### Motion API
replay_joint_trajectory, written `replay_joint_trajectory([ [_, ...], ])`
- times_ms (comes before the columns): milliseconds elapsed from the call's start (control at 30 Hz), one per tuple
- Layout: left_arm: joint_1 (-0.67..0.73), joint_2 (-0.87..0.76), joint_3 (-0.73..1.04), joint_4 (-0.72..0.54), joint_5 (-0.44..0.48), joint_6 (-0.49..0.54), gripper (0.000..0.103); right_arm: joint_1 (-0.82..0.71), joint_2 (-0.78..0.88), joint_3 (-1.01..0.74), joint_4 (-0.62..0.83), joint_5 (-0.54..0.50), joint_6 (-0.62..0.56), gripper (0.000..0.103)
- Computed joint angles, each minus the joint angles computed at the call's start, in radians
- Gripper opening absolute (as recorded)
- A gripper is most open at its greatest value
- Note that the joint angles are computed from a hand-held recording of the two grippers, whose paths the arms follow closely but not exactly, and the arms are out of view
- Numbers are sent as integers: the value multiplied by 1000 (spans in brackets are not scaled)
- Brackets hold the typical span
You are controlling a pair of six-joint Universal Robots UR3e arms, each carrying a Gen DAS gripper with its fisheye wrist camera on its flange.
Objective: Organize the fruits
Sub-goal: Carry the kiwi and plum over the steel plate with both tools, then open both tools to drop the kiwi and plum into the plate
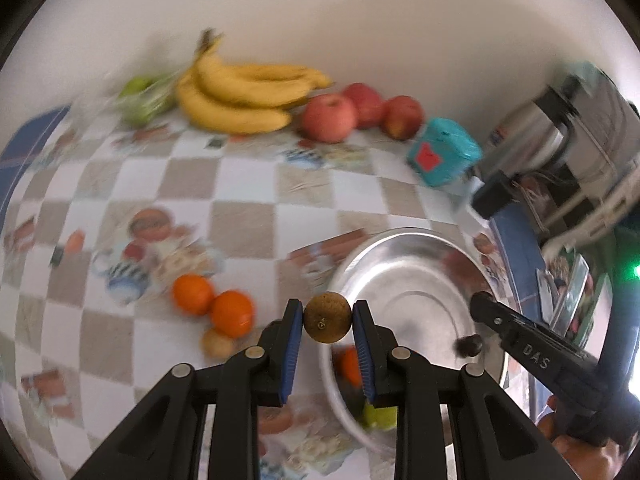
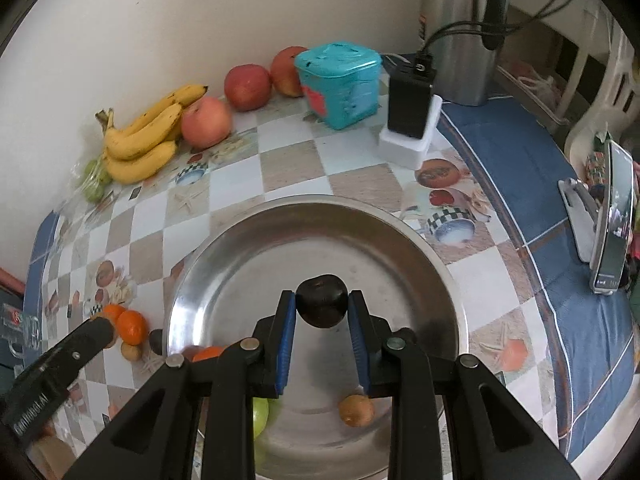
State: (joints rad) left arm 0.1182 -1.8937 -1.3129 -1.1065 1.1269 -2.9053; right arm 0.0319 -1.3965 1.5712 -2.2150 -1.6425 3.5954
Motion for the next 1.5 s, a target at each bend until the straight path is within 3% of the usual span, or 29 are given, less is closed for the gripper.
replay_joint_trajectory([
  [300, -51, -30, -51, 110, -49, 38, 27, -14, 7, 25, -13, 18, 11, 28],
  [400, -74, -40, -57, 123, -26, 46, 27, -11, 18, 20, -12, 22, 9, 28],
  [667, -106, -68, -67, 131, 26, 47, 28, -8, 42, 11, 2, 35, 10, 28],
  [1200, -108, -76, -57, 114, 11, 61, 29, -4, 58, -3, 23, 36, 12, 28],
  [1333, -109, -76, -52, 107, 11, 58, 41, -2, 59, -9, 29, 33, 13, 31],
  [1500, -103, -66, -53, 103, 0, 52, 41, -3, 44, -12, 31, 25, 17, 35],
])
